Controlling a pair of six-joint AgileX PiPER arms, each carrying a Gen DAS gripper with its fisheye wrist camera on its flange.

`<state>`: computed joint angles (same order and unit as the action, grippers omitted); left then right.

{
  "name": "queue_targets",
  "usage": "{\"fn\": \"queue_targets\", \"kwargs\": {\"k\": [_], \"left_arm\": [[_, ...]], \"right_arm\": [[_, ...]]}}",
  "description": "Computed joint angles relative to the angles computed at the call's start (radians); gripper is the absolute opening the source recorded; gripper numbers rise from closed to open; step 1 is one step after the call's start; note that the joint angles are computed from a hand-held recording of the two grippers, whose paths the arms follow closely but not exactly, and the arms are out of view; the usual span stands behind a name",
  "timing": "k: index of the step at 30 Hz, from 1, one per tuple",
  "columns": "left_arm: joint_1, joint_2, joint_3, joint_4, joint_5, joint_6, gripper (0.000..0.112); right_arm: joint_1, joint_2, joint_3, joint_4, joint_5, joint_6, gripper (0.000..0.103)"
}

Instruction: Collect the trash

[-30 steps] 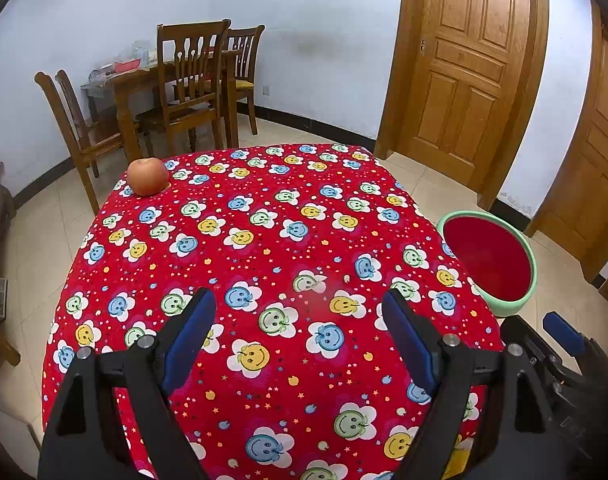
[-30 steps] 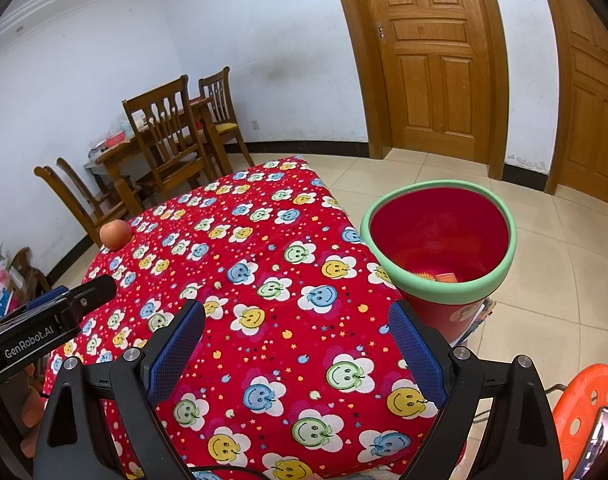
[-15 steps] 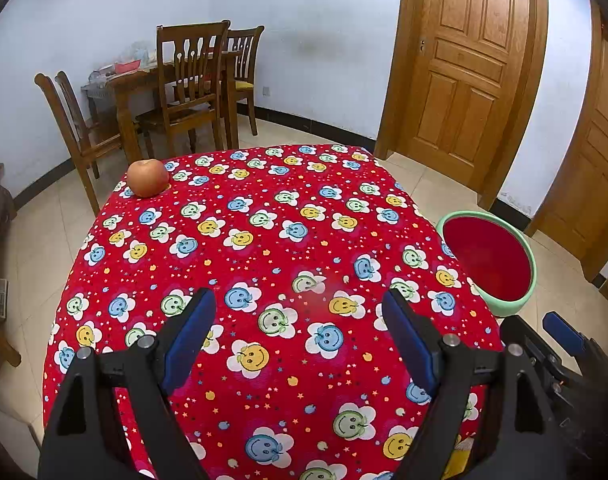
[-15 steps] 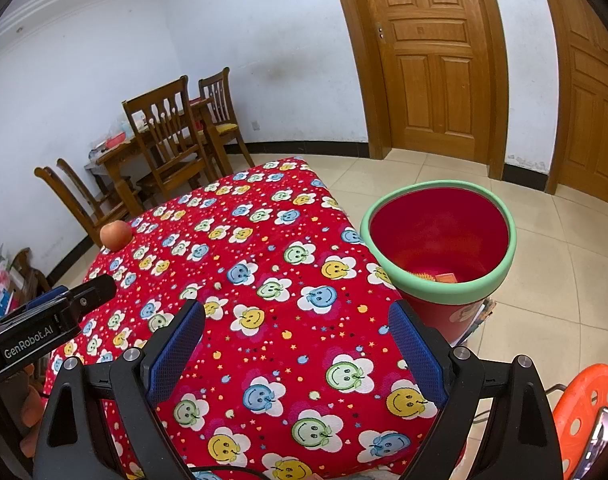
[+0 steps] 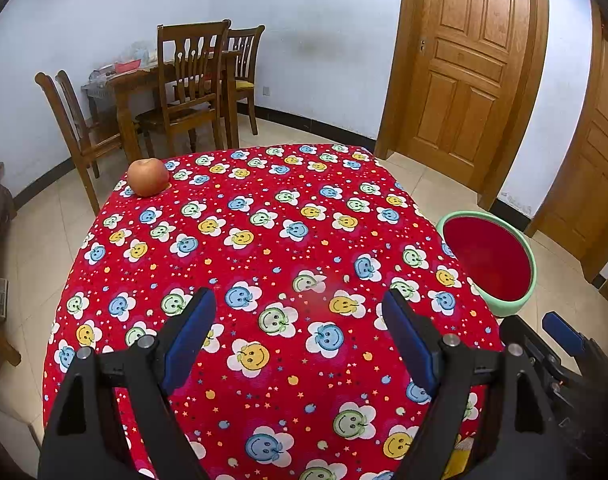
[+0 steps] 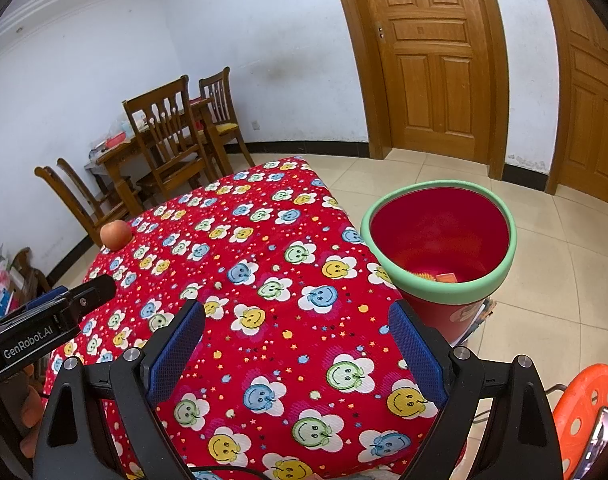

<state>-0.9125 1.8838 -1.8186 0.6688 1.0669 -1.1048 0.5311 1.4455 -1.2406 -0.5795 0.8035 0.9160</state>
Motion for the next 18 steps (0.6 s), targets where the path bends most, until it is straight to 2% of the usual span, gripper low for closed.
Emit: {"fn": "queue_targets", "kwargs": {"k": [18], "left_arm": [[-0.001, 0.003, -0.011, -0.004, 0.009, 0.004, 0.084]], "right_arm": [[0.0, 0.002, -0.002, 0.002, 0.002, -0.001, 0.093]]}}
